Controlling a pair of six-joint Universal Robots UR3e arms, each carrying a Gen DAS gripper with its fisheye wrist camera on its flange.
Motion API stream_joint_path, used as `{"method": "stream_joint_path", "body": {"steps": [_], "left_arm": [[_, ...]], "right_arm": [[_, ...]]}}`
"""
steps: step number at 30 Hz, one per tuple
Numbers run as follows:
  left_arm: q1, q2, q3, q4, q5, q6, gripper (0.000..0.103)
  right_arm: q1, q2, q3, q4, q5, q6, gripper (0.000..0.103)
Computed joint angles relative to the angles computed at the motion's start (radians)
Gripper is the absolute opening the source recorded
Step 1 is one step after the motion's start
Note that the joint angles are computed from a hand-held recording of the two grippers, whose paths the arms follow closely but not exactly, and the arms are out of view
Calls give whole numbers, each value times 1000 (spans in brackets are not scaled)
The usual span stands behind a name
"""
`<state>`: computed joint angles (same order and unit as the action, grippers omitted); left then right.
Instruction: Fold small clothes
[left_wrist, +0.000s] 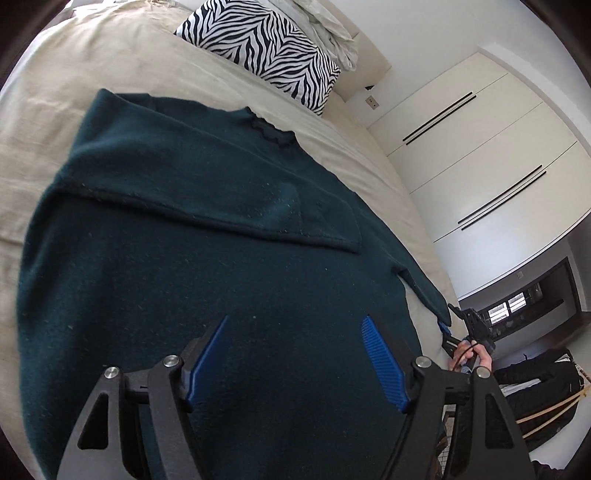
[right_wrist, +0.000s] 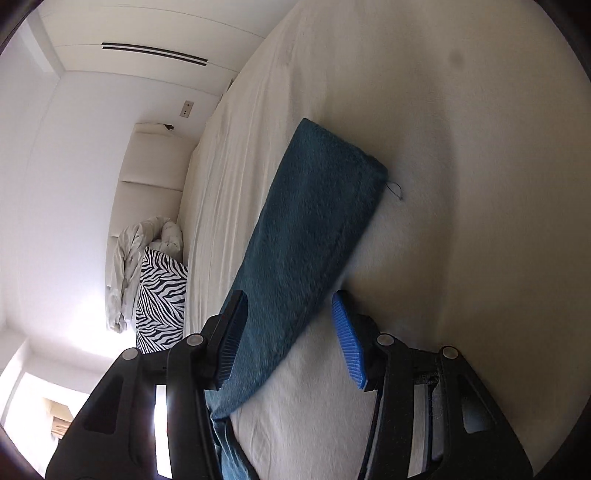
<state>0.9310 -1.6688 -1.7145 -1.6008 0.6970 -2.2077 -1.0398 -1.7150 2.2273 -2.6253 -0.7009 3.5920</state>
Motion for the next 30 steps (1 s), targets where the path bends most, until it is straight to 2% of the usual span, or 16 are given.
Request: {"method": "stream_joint_path", "body": {"steps": [4, 5, 7, 9, 13, 15, 16, 19, 22, 24, 26, 28, 30], "left_arm": [[-38, 6, -24, 37, 2, -43, 75], [-42, 5, -28, 45, 2, -51, 75], [-40, -6, -20, 44, 0, -63, 75], [-32, -19, -11, 36, -4, -75, 75], [-12, -44, 9, 21, -22, -85, 77], [-5, -60, 24, 10, -39, -89, 78], [-3, -69, 31, 9, -48, -98, 78], [3, -99, 57, 2, -80, -123, 80], [-3, -131, 86, -12, -107, -149, 82], [-21, -166, 120, -30, -122, -164, 85], [-42, -198, 149, -44, -127, -183, 85], [-64, -234, 179, -64, -132, -199, 86], [-92, -265, 201, -61, -137, -232, 89]], "right_arm": [[25, 193, -131, -126, -39, 91, 40], [49, 230, -177, -141, -75, 115, 32], [89, 275, -271, -110, -156, 128, 25], [122, 307, -376, -35, -216, 111, 11], [276, 336, -612, 115, -350, 31, 8], [417, 363, -761, 199, -433, -41, 8], [522, 392, -854, 242, -510, -62, 8], [836, 480, -1117, 394, -655, -237, 8], [1150, 672, -1421, 537, -805, -380, 8], [1348, 836, -1631, 625, -948, -425, 8], [1477, 1001, -1820, 695, -1023, -454, 8], [1541, 1075, -1864, 708, -1047, -439, 9], [1608, 1037, -1740, 696, -1104, -400, 15]]}}
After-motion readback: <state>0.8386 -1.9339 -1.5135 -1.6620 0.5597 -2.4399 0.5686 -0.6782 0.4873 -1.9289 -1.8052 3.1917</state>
